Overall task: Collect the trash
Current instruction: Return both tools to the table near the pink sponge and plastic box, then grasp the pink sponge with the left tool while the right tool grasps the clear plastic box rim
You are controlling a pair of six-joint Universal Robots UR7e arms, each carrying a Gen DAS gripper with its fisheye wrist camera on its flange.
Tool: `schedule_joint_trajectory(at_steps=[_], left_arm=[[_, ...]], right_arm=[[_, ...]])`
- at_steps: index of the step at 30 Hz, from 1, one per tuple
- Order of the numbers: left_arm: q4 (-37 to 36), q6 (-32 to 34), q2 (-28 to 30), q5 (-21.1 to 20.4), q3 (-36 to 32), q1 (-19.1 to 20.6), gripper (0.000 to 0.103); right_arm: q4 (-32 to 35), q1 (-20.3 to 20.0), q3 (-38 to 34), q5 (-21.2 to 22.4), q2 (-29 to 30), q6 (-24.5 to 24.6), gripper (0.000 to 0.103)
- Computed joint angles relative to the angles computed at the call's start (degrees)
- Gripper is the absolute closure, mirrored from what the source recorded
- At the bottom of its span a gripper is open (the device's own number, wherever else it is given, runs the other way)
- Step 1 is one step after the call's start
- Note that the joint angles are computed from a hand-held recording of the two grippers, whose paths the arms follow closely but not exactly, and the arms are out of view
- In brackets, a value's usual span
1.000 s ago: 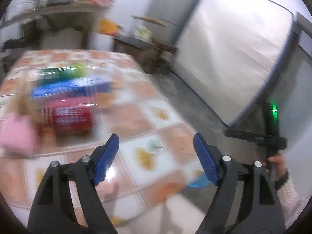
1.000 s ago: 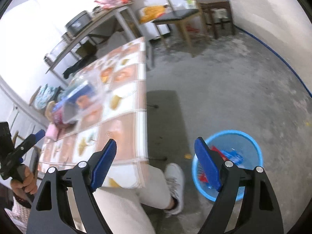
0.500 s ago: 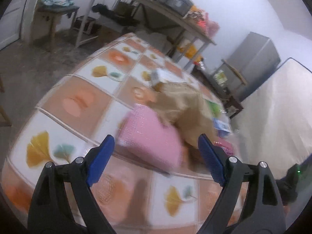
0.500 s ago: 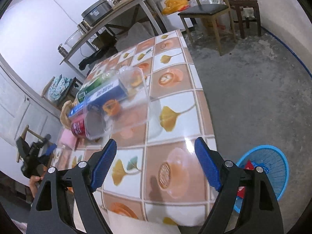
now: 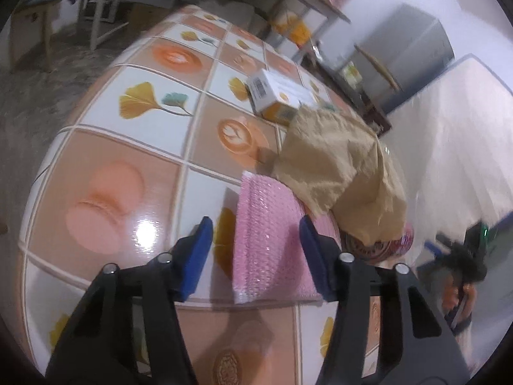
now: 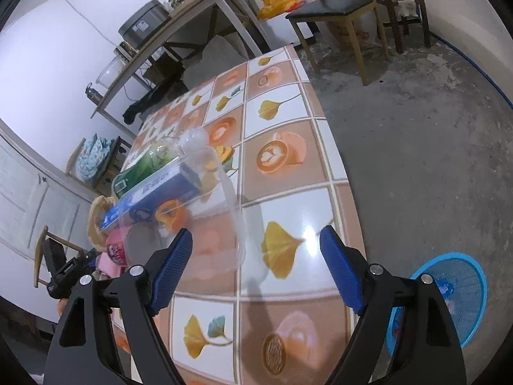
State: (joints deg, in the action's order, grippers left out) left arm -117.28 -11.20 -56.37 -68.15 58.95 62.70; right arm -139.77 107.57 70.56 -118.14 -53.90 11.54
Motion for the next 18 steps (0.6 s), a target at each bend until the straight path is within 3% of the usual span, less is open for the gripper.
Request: schedule_joint_trajectory(at_steps=[5, 18], left_arm=[[2.6, -0.1, -0.4, 4.1, 0.5, -1.5, 0.058], [3.9, -3.0, -3.2, 4.5, 4.2, -3.3, 0.074]], right_arm=[[2.2, -0.4, -3.1, 0.6, 1.9, -1.3, 0.024], [8.0, -1.5, -5.9, 2.6, 3.4, -0.6, 0.052]])
